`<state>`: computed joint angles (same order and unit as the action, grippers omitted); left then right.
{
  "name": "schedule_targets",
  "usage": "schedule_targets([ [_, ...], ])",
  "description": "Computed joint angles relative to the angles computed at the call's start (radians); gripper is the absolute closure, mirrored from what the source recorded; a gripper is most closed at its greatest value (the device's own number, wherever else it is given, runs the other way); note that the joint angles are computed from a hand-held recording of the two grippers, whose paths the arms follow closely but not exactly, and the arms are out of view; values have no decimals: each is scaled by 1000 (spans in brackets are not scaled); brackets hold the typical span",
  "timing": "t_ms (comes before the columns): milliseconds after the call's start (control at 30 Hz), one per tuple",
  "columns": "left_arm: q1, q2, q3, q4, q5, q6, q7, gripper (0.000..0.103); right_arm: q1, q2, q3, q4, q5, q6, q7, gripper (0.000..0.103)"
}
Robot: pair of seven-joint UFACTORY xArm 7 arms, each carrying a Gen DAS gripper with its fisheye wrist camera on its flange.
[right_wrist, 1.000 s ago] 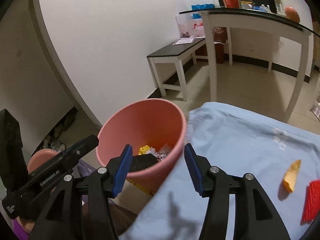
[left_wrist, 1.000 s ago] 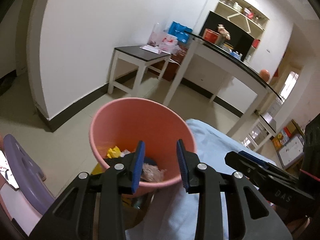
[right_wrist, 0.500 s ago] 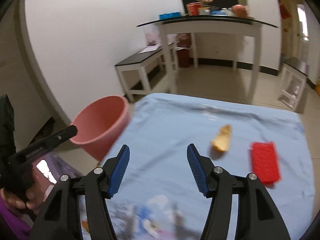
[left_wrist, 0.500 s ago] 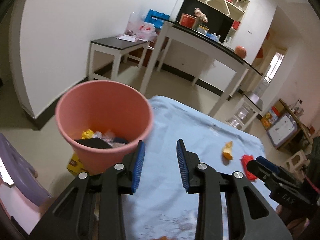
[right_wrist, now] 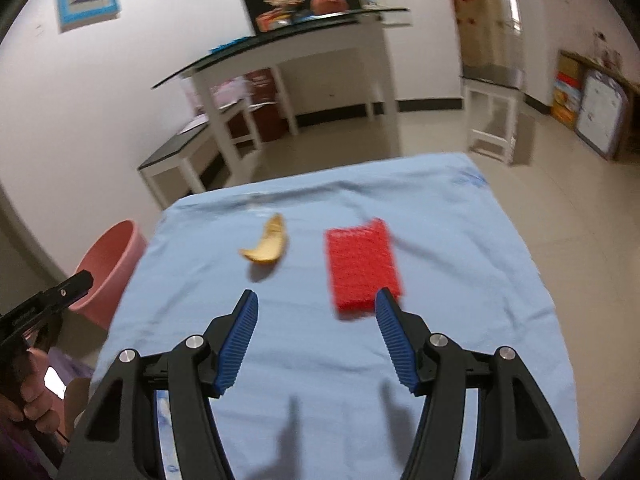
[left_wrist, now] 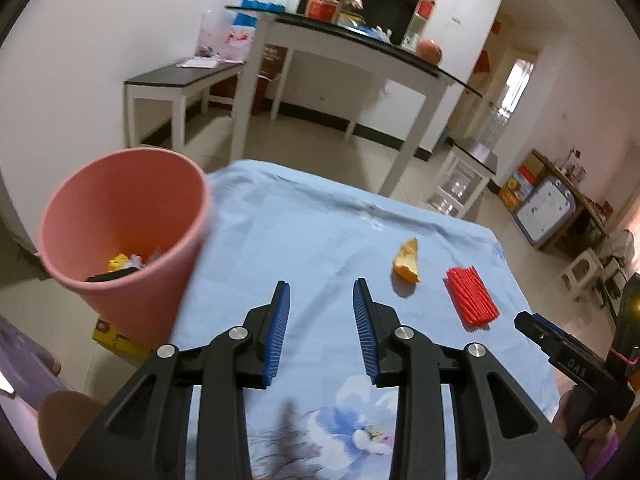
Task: Collect trash
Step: 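Move both open grippers back over the last orange peel and red net, then grasp the orange peel with the left gripper while the right gripper grasps the red foam net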
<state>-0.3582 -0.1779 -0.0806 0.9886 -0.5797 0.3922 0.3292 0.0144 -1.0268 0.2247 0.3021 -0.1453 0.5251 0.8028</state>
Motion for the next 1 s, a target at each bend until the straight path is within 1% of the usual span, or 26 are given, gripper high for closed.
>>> schedule_targets([
  [67,-10,26,-13,19,8,6,-2,70,-8,-8,-21,-20,3,-3,-5,43],
  [233,-23,107,-56,85,48,23,-10,70,-20,25,-44,-39,17,-42,-13,42],
  [367,-27,200,-91,172,82,40,-48,70,-31,52,-63,-50,24,-72,-30,42],
  [433,-25,250,-107,220,82,53,-64,70,-36,62,-72,-57,28,-82,-41,42],
  [533,-27,326,-126,298,117,72,-130,70,-42,88,-87,-60,37,-100,-61,42],
  [633,-45,395,-128,356,204,70,-237,70,-45,112,-94,-56,44,-115,-80,42],
  [700,-44,429,-136,389,228,78,-274,70,-49,130,-94,-49,42,-124,-97,42],
  [767,-55,460,-128,418,281,88,-335,70,-56,151,-89,-38,37,-132,-111,42],
  [867,-49,497,-136,456,306,128,-373,70,-60,186,-89,-23,34,-146,-131,42],
  [933,-48,507,-138,466,322,130,-384,70,-60,214,-94,-15,35,-162,-146,42],
  [1000,-45,502,-144,453,335,105,-372,72,-64,235,-95,-11,36,-178,-154,42],
])
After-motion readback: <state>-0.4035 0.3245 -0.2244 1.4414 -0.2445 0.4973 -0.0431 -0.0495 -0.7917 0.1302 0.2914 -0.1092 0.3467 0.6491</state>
